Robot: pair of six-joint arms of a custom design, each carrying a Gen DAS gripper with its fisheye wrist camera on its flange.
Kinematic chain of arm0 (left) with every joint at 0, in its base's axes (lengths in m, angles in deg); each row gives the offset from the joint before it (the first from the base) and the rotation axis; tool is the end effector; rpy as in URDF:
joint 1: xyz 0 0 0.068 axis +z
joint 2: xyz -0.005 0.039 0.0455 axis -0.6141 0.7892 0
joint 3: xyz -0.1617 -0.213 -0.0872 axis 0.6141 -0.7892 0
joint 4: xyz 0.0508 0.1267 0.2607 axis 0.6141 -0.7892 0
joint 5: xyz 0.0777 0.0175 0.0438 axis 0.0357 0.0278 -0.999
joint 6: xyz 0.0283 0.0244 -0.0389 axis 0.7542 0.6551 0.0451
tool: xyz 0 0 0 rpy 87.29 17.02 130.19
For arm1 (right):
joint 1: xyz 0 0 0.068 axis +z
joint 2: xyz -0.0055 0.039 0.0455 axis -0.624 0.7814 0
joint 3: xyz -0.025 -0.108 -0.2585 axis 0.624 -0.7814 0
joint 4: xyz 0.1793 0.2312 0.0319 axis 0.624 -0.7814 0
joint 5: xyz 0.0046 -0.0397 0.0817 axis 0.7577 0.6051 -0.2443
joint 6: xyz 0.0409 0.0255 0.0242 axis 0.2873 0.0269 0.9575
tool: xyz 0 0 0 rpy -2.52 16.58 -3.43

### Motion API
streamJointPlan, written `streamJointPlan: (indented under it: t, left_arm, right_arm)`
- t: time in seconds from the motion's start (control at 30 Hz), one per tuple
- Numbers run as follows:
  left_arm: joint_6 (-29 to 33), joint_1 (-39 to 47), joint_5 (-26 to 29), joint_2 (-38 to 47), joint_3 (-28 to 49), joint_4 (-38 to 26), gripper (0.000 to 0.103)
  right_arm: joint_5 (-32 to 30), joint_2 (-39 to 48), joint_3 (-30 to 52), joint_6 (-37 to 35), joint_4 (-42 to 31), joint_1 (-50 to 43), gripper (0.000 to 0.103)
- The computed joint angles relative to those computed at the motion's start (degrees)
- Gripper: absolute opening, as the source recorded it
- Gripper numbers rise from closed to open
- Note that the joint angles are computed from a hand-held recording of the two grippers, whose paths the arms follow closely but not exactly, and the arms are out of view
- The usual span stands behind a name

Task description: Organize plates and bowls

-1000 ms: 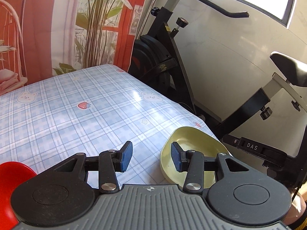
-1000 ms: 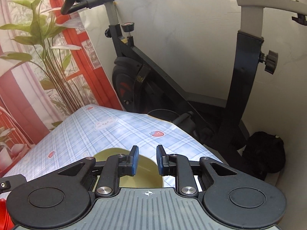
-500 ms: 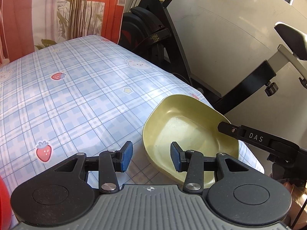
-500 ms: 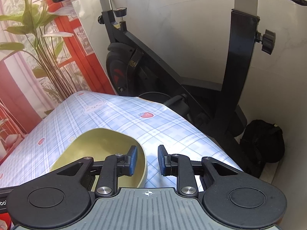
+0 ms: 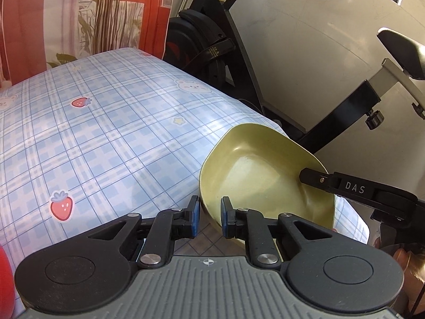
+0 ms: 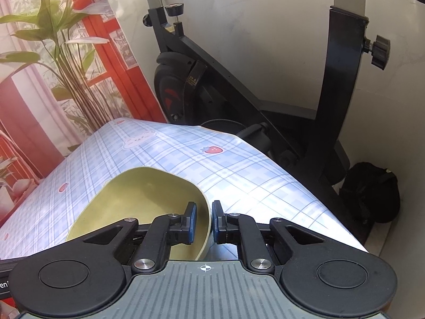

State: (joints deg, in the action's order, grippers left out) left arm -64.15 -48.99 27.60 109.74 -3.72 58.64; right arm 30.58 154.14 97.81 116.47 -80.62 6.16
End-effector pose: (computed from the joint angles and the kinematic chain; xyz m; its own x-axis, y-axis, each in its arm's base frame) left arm 0.2744 -0.0690 0.0902 -0.7002 0.2818 -0.6560 0.5401 0.8100 -0.2286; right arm 0.1713 0.1379 0.0762 -0.4642 0.5909 -0.6598 0.5244 0.7837 0.3329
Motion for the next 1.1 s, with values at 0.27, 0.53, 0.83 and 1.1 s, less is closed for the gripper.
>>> streamJointPlan:
  t: [0.27,0.53,0.83,1.1]
  left_arm:
    - [1.40,1.65,-0.36,-8.22,-1.29,-5.81,0.015]
    - [2.23,8.17,3.14,-18.10,-3.66,-12.86,0.015]
    - [8.12,18.28,9.65,-27.42,-3.71,-22.46,0.016]
    - [13.95,29.21,15.72,-28.67,-0.05,-28.53,0.016]
  right_arm:
    - [1.89,-3.55,2.59,0.18,-6.18,2.21,0.011]
    - [2.85,-4.22,8.53,-2.08,-11.87,4.77,0.012]
    - [5.22,-2.58,17.51,-4.40,-17.81,8.91,0.012]
    - [4.51,2.98,26.91,-7.13,-19.86,10.96,0.012]
